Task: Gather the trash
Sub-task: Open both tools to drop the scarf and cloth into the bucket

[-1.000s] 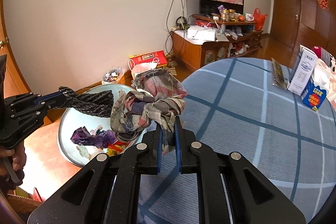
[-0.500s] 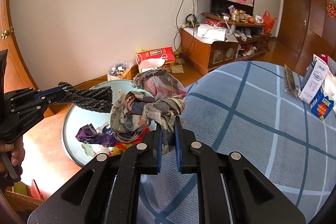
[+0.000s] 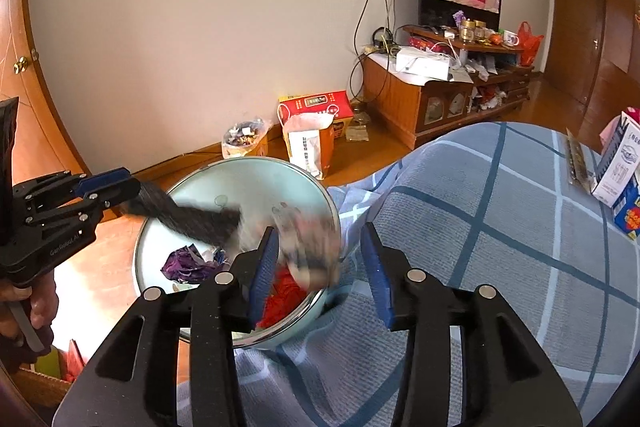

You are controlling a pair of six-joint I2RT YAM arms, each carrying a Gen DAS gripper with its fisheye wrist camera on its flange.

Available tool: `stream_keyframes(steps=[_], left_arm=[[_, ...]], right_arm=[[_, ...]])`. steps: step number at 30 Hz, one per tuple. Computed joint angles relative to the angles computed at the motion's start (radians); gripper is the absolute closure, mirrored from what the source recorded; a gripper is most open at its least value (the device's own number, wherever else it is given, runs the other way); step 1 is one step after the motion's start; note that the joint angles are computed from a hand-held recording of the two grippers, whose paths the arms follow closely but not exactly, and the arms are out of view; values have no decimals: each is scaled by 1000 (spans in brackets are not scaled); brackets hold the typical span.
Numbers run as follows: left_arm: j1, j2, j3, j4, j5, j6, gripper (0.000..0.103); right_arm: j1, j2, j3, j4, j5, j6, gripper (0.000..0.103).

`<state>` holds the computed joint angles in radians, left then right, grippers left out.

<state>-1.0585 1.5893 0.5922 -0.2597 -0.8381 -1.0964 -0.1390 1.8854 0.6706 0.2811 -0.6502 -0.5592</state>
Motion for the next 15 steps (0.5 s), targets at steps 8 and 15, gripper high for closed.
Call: stream_keyframes(steps=[8,15], left_arm=[[-43,-2,30,-64,-48,-62,35],[-129,-54,87,-214,-137,-158,23]], right_arm=[[-59,-55,-50,26,-39,13,44],[-176,-206,-201,123,-102,0,35]])
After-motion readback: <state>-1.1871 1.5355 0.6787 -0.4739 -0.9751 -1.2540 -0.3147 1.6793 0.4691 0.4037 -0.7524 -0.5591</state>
